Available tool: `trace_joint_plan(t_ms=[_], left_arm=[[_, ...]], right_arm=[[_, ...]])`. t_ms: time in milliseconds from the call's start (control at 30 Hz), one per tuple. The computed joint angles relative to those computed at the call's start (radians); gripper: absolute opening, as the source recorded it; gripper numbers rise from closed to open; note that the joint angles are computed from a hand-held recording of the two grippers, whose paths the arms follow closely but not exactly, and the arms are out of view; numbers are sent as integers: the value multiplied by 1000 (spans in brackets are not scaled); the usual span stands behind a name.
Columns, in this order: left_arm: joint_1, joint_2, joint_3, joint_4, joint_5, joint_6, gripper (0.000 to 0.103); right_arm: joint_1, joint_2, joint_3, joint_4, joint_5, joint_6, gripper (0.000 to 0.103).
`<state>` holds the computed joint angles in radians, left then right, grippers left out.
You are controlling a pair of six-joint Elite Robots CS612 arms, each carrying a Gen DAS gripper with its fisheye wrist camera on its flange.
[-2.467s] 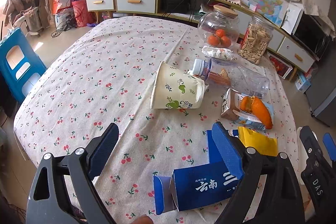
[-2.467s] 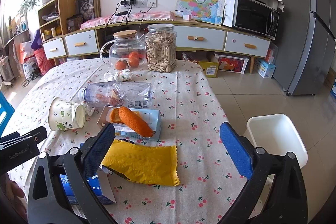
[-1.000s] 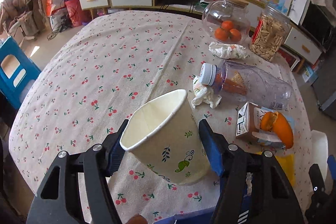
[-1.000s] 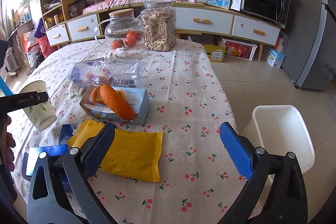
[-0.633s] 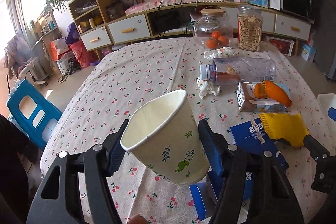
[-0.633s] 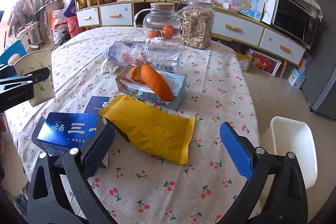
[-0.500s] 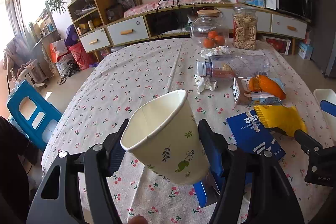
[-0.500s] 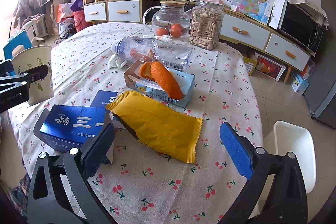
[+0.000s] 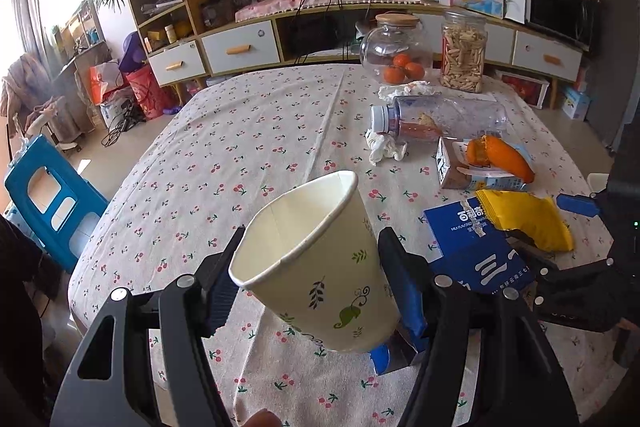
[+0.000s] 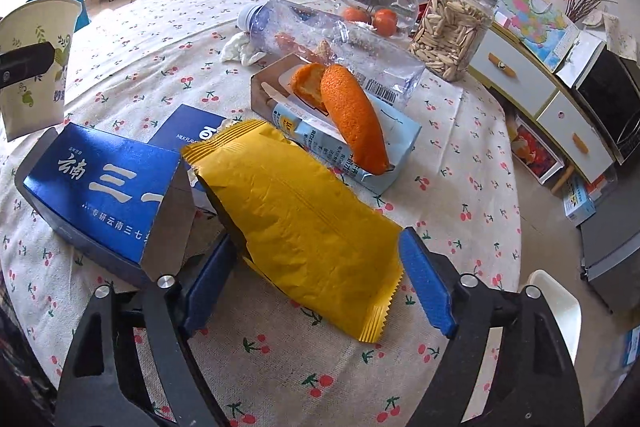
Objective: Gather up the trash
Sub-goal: 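Grasp the yellow snack bag with the right tool while the left tool holds the cup, then drop the yellow bag into the bin with the right tool while the left carries the cup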
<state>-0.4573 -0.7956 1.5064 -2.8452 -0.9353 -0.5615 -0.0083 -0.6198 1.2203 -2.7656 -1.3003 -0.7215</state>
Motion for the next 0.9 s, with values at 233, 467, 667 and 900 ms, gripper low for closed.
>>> trace_joint_plan(t_ms=[233, 467, 667, 900], left_arm=[[9, 4, -5, -6, 2, -28, 65], [8, -3, 1, -26, 10, -36, 65], [4, -5, 3, -44, 20, -29, 65], [4, -8, 3, -58, 27, -40, 65]], right_arm=[[-17, -6, -10, 37, 104, 120, 17], [-33, -19, -11, 104, 182, 197, 11], [-40, -31, 27, 44, 185, 231, 5], [-59, -50, 55, -18, 257, 303, 4]])
